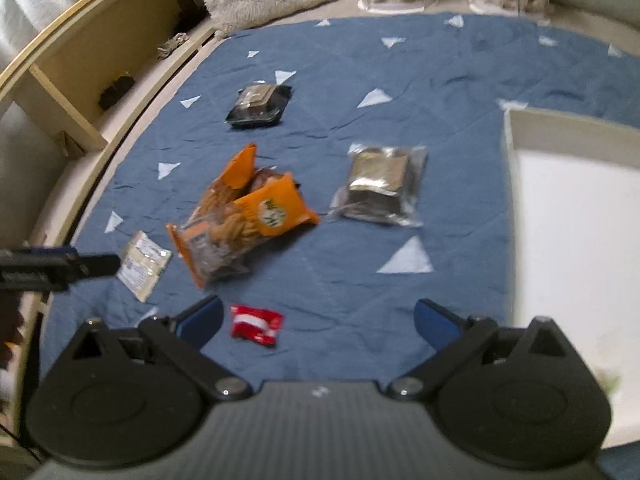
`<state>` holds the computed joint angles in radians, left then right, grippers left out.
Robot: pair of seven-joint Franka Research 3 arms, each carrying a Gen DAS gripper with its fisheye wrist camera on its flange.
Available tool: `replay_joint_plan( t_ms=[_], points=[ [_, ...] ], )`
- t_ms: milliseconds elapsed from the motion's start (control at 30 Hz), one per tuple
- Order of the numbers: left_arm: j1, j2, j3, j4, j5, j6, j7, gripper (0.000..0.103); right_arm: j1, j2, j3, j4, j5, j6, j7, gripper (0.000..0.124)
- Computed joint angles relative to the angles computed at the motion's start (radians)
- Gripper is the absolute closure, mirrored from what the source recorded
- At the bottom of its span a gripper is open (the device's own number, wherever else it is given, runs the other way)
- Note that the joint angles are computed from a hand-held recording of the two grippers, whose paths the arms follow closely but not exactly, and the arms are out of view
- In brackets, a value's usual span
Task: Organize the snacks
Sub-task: 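Move both tools back over the quilt toward the remaining snacks, then grasp the white printed packet with the left tool while the right tool grasps the red-white candy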
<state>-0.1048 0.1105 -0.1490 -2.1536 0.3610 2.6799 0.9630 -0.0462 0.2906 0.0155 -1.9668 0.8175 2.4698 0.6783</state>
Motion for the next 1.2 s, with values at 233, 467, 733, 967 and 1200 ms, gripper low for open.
replay_joint_plan(
  t_ms=[233, 467, 733, 967, 1200],
  points=[
    [0.005, 0.037, 0.009, -0.011, 0.059, 0.025, 0.071, 0.000, 0.027, 0.081, 0.011, 0.058, -0.020, -0.047, 0.188, 0.039],
    [-0.006, 0.078, 0.016, -0.005, 0.098, 0.074, 0.116, 0.000, 0.048, 0.127, 0.031, 0.070, -0.070, -0.059, 0.240, 0.051],
    [-0.038, 0.136, 0.034, 0.056, 0.225, 0.012, 0.098, 0.000, 0.072, 0.150, 0.043, 0.079, -0.122, 0.000, 0.263, 0.070],
    [-0.020, 0.155, 0.026, 0.091, 0.134, -0.015, 0.095, 0.000, 0.056, 0.140, 0.052, 0.081, -0.131, -0.017, 0.209, 0.084],
    [-0.004, 0.142, 0.023, 0.079, 0.073, -0.001, 0.077, 0.020, 0.057, 0.119, 0.054, 0.066, -0.124, -0.022, 0.157, 0.085]
  ],
)
